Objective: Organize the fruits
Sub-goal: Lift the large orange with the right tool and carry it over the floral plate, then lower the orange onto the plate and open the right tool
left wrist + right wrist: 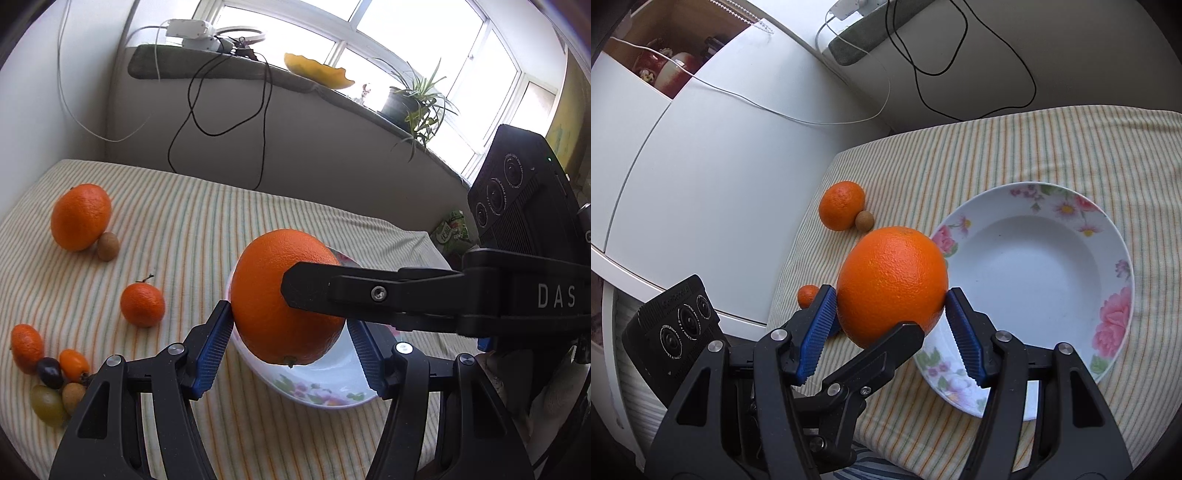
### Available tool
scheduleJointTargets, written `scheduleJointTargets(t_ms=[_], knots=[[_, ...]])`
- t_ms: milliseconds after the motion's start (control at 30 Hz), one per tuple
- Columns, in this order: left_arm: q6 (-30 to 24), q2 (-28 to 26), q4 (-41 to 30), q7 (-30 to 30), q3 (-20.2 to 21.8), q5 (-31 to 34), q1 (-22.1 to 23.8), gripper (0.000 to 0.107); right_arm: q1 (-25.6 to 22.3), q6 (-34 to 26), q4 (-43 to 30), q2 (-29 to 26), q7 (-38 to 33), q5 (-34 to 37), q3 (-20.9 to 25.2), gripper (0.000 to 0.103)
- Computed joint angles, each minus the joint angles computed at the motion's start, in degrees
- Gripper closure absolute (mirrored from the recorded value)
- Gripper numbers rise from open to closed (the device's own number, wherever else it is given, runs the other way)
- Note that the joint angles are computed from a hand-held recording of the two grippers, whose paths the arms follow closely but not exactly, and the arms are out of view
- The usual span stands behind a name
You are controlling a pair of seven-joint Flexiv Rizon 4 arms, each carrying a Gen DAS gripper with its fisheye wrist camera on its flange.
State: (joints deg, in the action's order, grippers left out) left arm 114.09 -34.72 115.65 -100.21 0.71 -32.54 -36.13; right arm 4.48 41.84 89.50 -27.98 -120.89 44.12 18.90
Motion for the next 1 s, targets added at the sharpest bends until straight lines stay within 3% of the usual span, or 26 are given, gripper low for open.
scheduleJointTargets(t_ms=[300,733,1000], knots=[[-2.5,-3.1,-4.5,-1.8,-3.0,3.9,3.6,0.044,-0.7,0.4,-1.5,-1.7,1.6,-1.2,-1.0,0.039],[-8.7,-5.9,-10.0,-4.0,2.2,5.9,1.3,0.044,-2.3,-1.4,-4.5,-4.8,3.9,-2.3,-0.5,0.039],[-13.5,-7.0,-12.6,-6.1,8.9,6.8,-3.2,0.044,-1.7,-0.1,-5.1,-5.7,4.1,-3.3,-0.1,0.039]])
